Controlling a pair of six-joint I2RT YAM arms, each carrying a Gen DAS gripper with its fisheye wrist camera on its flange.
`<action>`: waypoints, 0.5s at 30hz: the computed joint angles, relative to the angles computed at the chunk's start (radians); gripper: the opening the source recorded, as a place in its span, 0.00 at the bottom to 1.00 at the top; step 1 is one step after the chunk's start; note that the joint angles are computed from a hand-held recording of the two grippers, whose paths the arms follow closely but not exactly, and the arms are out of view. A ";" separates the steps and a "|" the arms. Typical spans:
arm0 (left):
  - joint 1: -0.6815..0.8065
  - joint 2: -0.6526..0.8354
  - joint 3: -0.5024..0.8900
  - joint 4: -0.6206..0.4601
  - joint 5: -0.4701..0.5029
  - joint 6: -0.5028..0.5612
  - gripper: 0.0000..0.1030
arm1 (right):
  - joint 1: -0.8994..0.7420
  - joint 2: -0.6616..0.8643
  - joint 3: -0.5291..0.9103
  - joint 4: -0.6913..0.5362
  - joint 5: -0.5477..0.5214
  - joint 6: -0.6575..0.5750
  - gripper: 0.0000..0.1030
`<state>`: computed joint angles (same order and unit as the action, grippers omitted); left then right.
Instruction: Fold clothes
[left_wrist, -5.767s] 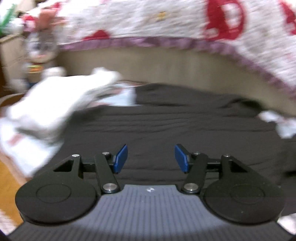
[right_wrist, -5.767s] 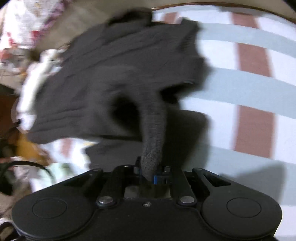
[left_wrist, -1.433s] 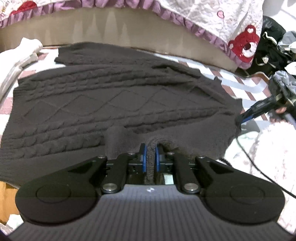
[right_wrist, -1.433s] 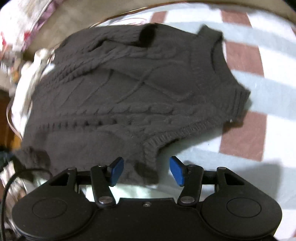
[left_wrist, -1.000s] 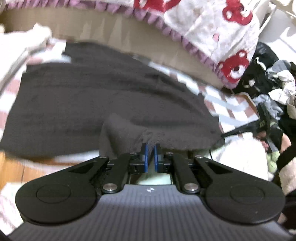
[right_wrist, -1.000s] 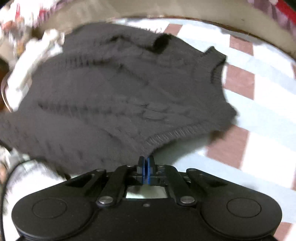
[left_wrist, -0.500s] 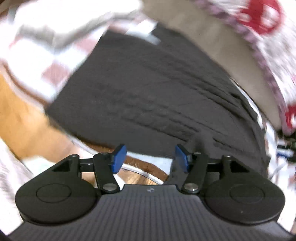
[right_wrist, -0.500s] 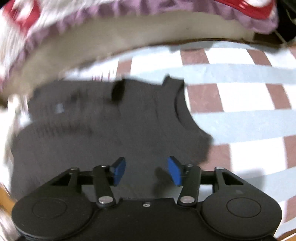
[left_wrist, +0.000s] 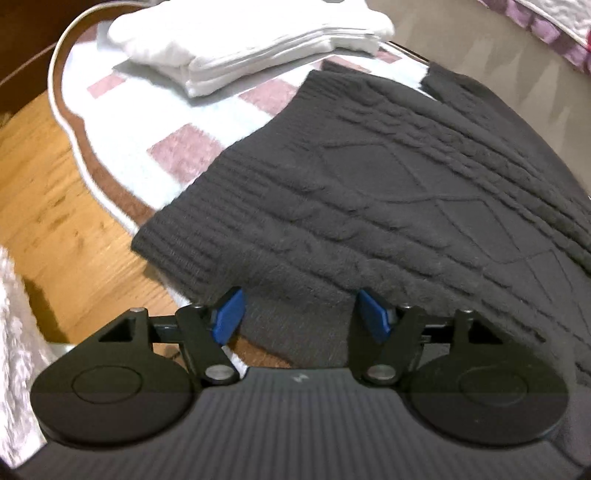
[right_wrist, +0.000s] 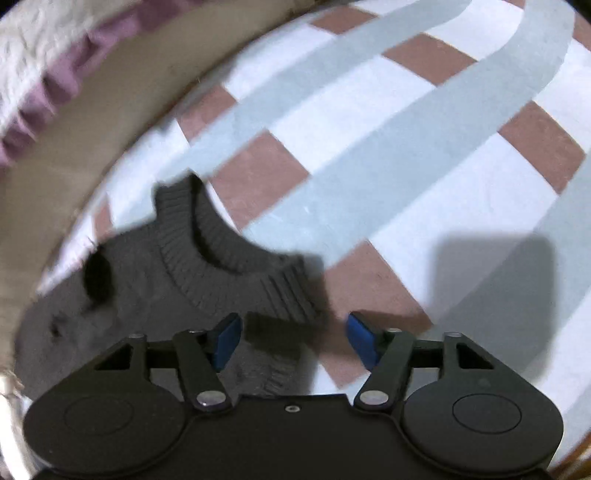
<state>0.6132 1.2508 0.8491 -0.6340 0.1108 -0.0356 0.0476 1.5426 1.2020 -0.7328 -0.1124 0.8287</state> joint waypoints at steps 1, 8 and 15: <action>0.008 0.008 0.005 0.002 0.012 0.007 0.68 | 0.007 0.004 -0.006 0.029 -0.008 -0.007 0.69; 0.086 0.037 0.026 0.004 0.123 -0.005 0.64 | 0.124 0.112 0.084 0.040 0.082 -0.266 0.55; -0.038 -0.054 -0.108 0.226 -0.079 0.142 0.03 | 0.175 0.093 0.076 0.065 0.203 -0.404 0.24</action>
